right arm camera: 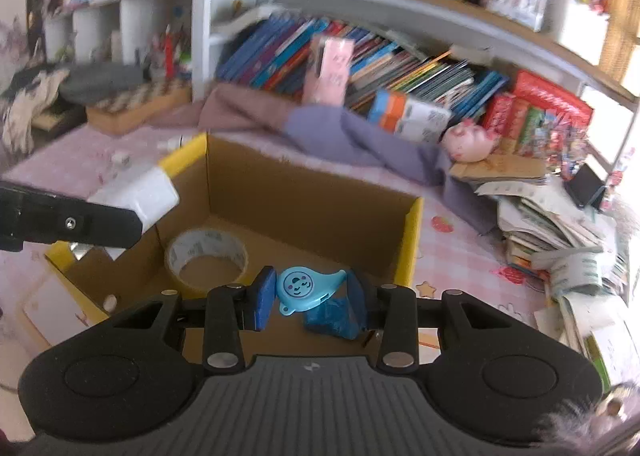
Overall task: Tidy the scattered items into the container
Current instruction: 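Carry the charger and blue clip over the yellow box with both tools, then lower both into the box and open the left and right tools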
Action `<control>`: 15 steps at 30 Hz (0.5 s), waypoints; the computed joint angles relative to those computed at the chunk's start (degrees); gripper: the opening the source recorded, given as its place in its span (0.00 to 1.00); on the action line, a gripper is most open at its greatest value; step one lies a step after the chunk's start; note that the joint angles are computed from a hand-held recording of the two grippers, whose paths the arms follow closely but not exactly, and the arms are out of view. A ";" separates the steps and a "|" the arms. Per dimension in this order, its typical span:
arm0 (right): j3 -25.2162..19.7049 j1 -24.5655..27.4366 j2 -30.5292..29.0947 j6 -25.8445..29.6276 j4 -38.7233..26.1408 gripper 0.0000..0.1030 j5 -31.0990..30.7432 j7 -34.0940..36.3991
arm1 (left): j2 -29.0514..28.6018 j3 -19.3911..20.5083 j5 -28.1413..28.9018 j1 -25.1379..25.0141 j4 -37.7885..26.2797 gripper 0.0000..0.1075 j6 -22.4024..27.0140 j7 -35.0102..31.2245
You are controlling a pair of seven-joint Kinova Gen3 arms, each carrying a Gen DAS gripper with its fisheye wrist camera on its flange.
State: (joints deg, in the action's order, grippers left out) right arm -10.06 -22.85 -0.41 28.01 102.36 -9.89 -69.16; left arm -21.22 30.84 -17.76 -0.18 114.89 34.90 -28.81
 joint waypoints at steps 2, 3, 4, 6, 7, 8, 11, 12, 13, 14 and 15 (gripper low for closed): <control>-0.11 -0.19 2.07 2.08 -1.99 0.35 0.98 0.57 | 1.78 1.36 -1.77 -0.70 -0.78 0.39 0.60 -0.37; -0.23 -0.28 3.32 3.11 -3.14 0.35 1.42 1.31 | 2.93 1.72 -2.64 -0.57 -1.35 0.39 1.09 -0.66; -0.36 -0.41 4.33 4.13 -4.14 0.35 2.08 1.76 | 4.19 1.92 -3.77 -0.20 -1.95 0.39 1.56 -1.05; -0.55 -0.78 6.66 6.69 -6.61 0.35 3.73 2.55 | 6.59 2.55 -6.45 0.89 -3.28 0.39 3.14 -1.15; -0.58 -0.94 7.82 8.22 -8.01 0.35 4.44 2.96 | 7.99 2.85 -7.78 1.46 -4.12 0.39 4.34 -1.36; -0.56 -1.22 8.83 9.57 -9.26 0.35 5.27 3.05 | 8.87 2.68 -8.60 2.19 -4.50 0.39 5.00 -1.53; -0.50 -1.74 11.26 13.26 -12.39 0.36 7.08 4.35 | 11.46 1.28 -9.49 4.70 -5.66 0.39 6.74 -2.63; -0.52 -2.14 11.66 13.75 -12.86 0.36 8.24 5.04 | 12.13 0.70 -9.58 5.52 -5.95 0.39 7.19 -2.96; -0.59 -2.35 12.06 14.37 -13.45 0.36 8.83 5.78 | 12.79 0.10 -9.59 6.37 -6.21 0.39 7.67 -3.40; -0.70 -2.32 12.47 15.17 -14.09 0.36 8.89 6.72 | 13.27 -0.59 -9.41 7.25 -6.44 0.39 8.13 -3.98; -0.88 -2.23 13.04 16.44 -14.99 0.36 8.71 7.90 | 13.82 -1.16 -9.41 8.10 -6.68 0.39 8.64 -4.46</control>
State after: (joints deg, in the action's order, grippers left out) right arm -10.93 -25.08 12.63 44.44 87.37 -1.18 -61.26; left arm -7.40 29.67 -27.17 7.93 108.21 43.53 -33.27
